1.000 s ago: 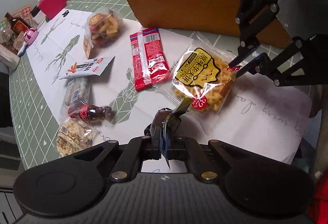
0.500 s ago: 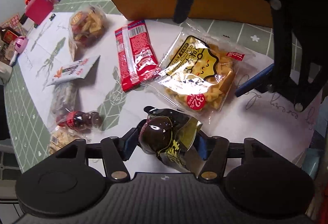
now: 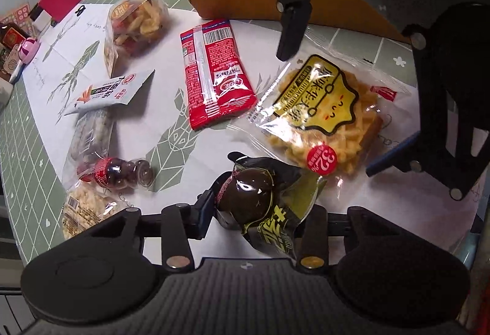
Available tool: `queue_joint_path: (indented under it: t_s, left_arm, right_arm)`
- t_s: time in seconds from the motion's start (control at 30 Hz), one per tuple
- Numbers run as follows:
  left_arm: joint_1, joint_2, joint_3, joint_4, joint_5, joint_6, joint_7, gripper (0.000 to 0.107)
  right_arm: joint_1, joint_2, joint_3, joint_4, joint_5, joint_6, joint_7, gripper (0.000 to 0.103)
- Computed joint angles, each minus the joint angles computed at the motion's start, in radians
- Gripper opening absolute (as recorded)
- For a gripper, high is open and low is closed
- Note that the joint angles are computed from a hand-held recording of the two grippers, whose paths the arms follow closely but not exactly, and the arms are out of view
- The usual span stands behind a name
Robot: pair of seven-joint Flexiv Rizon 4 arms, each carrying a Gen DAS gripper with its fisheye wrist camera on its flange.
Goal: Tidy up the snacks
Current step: 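Grasp the chocolate-wrapped snack with the left tool while the right tool grasps the yellow-labelled waffle pack, then carry both snacks into the orange box and open both tools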
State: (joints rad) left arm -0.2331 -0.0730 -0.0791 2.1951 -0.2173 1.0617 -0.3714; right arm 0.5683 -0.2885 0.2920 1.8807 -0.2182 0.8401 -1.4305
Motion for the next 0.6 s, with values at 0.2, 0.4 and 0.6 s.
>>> queue_joint_path:
  t_s: [0.2, 0.4, 0.6]
  left_arm:
    - [0.002, 0.008, 0.0, 0.015, -0.048, 0.005, 0.022, 0.047]
    - [0.004, 0.019, 0.005, -0.005, -0.057, -0.05, -0.033, 0.046]
    - [0.0, 0.052, 0.007, -0.019, -0.109, -0.095, -0.051, 0.045]
  right_arm:
    - [0.011, -0.002, -0.003, 0.02, -0.021, 0.0, 0.035, 0.079]
    - [0.016, 0.007, -0.008, 0.044, -0.045, 0.032, 0.092, 0.072]
    - [-0.002, 0.068, -0.005, 0.071, -0.045, 0.061, 0.114, 0.069]
